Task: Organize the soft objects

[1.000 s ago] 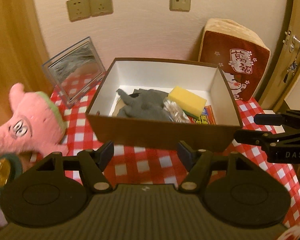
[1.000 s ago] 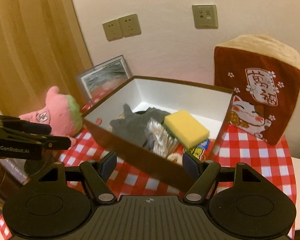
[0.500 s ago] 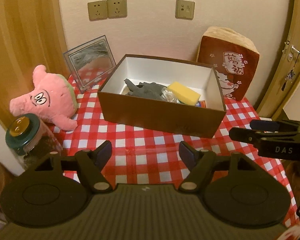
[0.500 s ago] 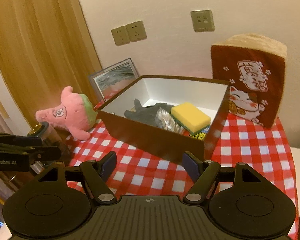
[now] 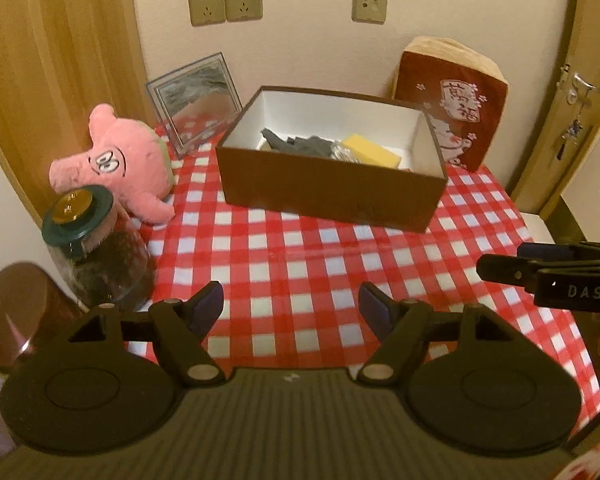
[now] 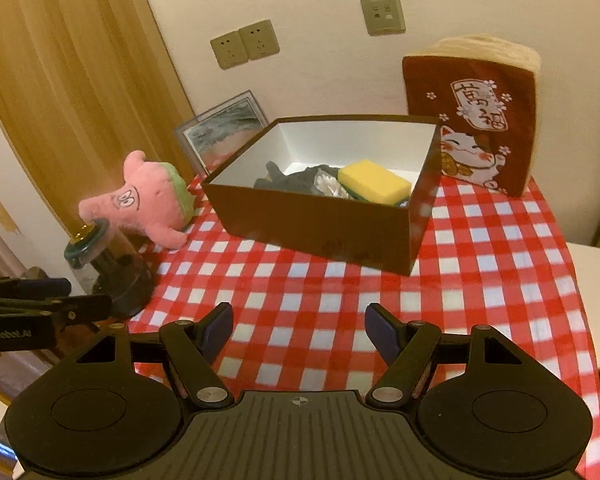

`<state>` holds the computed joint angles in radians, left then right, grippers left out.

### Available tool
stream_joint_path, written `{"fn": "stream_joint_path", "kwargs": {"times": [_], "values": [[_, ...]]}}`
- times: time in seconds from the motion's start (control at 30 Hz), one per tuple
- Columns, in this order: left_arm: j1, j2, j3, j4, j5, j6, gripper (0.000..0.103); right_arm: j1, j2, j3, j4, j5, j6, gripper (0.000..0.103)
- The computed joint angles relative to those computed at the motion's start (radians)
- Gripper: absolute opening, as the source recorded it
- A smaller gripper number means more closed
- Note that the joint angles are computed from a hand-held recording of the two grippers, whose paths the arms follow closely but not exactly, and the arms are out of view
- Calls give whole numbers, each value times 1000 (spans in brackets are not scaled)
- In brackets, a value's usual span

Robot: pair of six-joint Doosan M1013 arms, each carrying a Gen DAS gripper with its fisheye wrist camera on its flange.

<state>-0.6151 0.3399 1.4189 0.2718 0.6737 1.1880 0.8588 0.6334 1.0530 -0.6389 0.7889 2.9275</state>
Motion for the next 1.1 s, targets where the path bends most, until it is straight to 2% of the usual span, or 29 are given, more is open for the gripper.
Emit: {"fn": "stream_joint_path", "kwargs": {"times": [0.43, 0.77, 1.1], "values": [[10, -111, 149, -118, -54, 139, 73, 97, 39, -96, -2, 205, 62, 72], [10, -171, 231, -160, -71, 175, 73, 149, 65, -159, 20, 283, 71, 72], [13, -202, 267, -206, -61, 195, 73, 176, 78, -191, 38, 326, 88, 72]]}}
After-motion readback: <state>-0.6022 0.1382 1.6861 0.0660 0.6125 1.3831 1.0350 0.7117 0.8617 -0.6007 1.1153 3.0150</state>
